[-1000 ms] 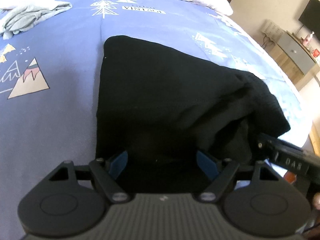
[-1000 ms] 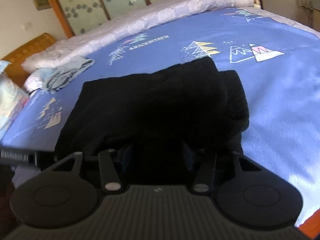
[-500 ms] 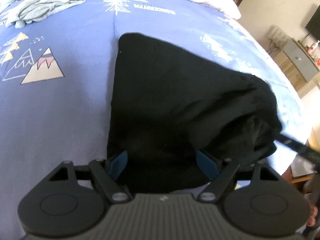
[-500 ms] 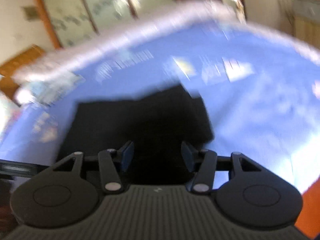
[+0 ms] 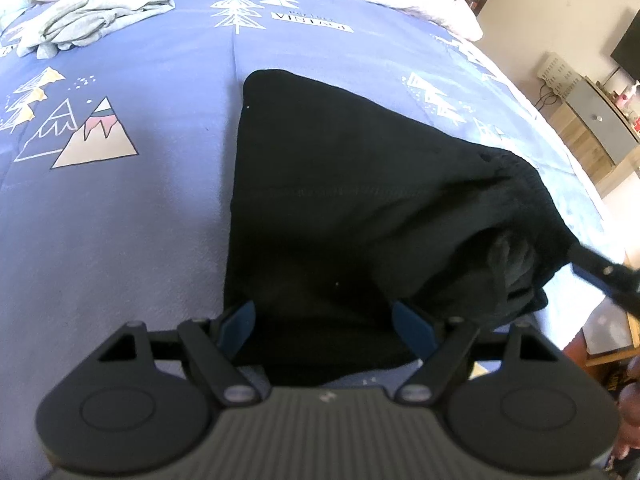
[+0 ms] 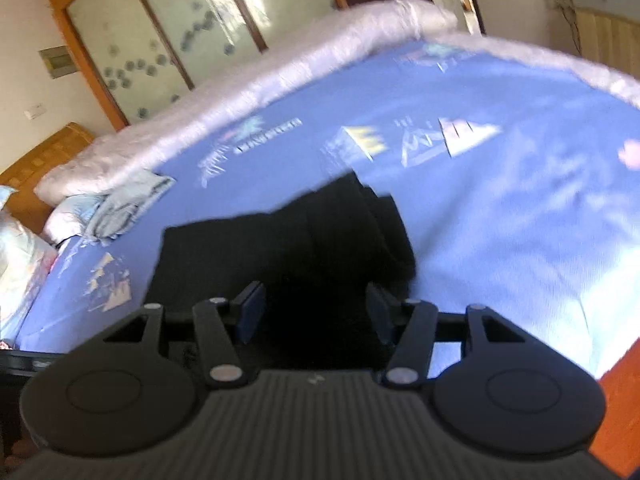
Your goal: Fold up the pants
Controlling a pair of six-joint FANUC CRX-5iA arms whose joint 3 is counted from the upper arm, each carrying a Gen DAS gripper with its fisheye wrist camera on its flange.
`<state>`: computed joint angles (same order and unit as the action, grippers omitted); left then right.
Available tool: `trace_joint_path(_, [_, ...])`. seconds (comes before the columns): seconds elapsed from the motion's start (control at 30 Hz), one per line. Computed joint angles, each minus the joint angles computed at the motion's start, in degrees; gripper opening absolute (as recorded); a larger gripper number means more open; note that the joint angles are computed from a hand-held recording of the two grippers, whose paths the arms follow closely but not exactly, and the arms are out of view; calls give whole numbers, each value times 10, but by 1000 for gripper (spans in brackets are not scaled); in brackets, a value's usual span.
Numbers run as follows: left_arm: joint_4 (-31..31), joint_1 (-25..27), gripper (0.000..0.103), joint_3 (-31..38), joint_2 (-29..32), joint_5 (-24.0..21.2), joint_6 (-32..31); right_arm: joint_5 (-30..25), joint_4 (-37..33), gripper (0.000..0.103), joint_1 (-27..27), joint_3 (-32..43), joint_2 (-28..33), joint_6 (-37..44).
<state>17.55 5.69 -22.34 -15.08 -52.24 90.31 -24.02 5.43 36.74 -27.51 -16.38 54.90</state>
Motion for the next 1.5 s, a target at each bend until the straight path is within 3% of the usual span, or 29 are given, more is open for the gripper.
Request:
trace_joint_path(0.1, [-11,-6,79,3,2,1,2,-11,-70,59,-6,27,15,68])
trace_joint_path(0.27, [-14,-7,79,2,4,1,1,-63,-107,59,-11,57,64,82])
trace_joint_path(0.37, [-26,-11,80,5,6,2,4,-43,-83,60,0,35,60,68])
trace_joint_path(0.53, [-33,-16,81,6,6,4,7,-59,-81,61,3,47,61,64])
trace_joint_path(0.67, [22,16,81,-20,-18,5,-24,-51,-92,61,-4,41,40,57])
trace_joint_path(0.83, [90,82,85,-73,-75,9,-72,2,-59,63,-18,5,-2,-7])
trace_joint_path(1.0, [149,167,85,-116,-109,-20,-93,27,-71,67,-53,-13,-23,-48])
trace_joint_path(1.17, [198,196,85,-135,-103,-27,-105,-19,-287,85,-123,34,-12,112])
trace_joint_path(1.23, [212,186,86,-131,-88,-21,-112,-60,-383,86,-161,61,5,195])
trace_joint_path(1.5, [196,125,86,-91,-12,-7,-110,-119,-447,86,-187,102,56,248])
